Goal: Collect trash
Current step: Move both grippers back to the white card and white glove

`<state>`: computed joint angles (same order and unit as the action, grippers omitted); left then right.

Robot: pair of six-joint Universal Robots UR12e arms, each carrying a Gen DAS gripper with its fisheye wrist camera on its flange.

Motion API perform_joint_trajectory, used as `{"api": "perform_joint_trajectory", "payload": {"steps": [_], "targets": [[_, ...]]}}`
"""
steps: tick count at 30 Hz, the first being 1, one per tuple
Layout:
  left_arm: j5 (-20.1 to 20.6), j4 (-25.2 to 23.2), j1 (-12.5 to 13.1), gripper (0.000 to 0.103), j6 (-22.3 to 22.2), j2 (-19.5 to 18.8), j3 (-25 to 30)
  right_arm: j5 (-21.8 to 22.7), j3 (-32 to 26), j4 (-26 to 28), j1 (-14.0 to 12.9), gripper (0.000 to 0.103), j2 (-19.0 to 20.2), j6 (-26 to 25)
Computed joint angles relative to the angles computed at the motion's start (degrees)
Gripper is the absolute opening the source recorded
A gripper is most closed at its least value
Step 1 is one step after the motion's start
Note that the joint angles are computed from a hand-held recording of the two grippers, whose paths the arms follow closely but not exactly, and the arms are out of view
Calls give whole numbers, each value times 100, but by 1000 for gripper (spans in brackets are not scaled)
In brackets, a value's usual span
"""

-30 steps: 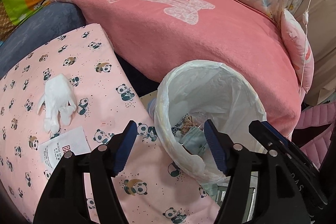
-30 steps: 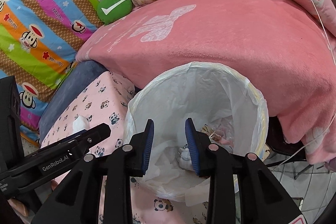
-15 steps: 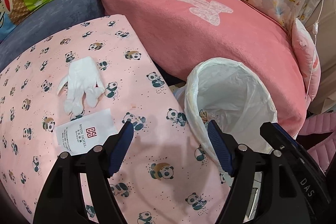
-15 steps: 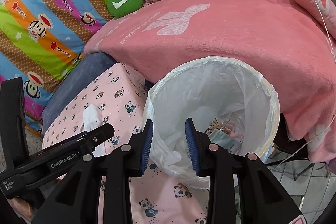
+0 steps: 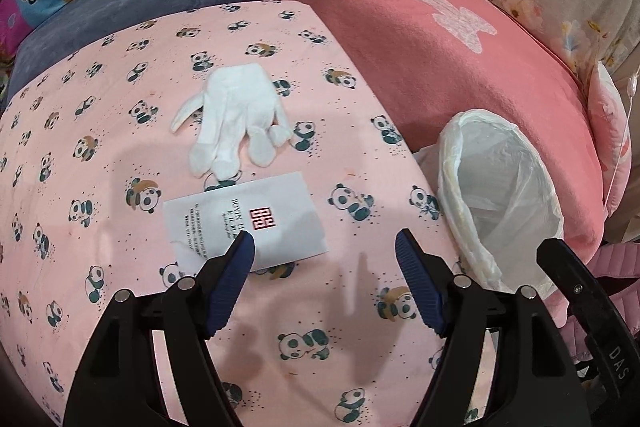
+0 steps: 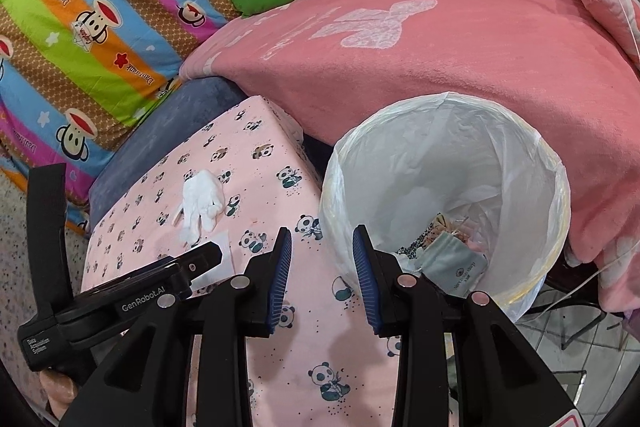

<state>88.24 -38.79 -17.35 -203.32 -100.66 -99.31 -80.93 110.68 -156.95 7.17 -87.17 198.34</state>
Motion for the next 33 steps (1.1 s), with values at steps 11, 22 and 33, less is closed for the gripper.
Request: {"api": "perform_joint_trajectory", "payload": {"steps": [11,22,33], "targets": [[-12,-172,318,69,-267,76,-255,-12,-165,164,262,33,176,-82],[-139,5,437,55,-71,47,-370,-24,-284,258,368,34,328,-117],[-509,207,487,16,28,149,-442,-56,-330,312,440,34,382,-137]]}}
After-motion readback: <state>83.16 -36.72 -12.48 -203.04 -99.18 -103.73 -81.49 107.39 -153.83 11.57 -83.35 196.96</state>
